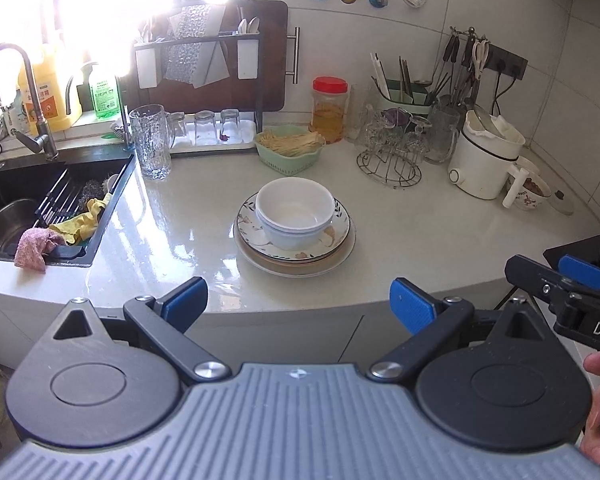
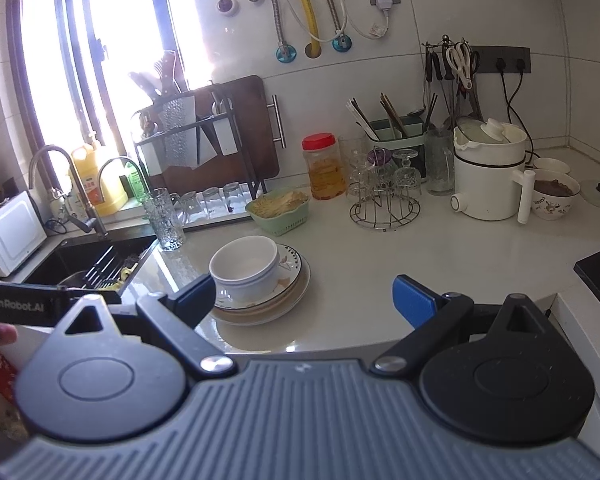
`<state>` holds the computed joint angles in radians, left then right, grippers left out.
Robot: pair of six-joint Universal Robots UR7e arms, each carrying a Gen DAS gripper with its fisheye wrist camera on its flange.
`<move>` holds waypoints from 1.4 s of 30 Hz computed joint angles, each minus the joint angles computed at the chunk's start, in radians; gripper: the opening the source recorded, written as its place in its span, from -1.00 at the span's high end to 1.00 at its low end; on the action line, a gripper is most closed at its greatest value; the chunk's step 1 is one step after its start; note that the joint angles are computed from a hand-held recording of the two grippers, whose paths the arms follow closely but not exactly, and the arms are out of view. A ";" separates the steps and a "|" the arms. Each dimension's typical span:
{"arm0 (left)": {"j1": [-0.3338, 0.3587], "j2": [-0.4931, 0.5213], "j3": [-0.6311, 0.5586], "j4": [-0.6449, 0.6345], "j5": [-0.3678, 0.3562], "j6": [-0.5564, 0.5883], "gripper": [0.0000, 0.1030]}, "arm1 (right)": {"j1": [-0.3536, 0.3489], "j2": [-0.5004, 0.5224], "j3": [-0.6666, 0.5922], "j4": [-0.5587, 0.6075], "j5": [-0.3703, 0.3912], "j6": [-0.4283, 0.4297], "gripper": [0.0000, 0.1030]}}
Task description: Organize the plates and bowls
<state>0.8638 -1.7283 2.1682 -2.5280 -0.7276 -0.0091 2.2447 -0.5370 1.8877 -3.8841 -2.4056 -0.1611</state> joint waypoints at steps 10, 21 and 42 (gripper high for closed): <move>-0.007 -0.006 0.001 0.004 -0.009 0.007 -0.93 | 0.010 0.003 -0.008 -0.016 -0.014 0.000 -0.87; -0.006 -0.022 0.007 0.026 -0.027 -0.018 -0.93 | 0.013 0.002 0.004 -0.035 -0.005 -0.010 -0.87; -0.015 -0.041 0.016 0.037 -0.048 0.032 -0.93 | 0.012 -0.004 0.017 -0.026 -0.022 0.003 -0.87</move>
<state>0.8490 -1.7694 2.1841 -2.4913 -0.7752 0.0226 2.2571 -0.5410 1.9044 -3.9099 -2.4280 -0.1585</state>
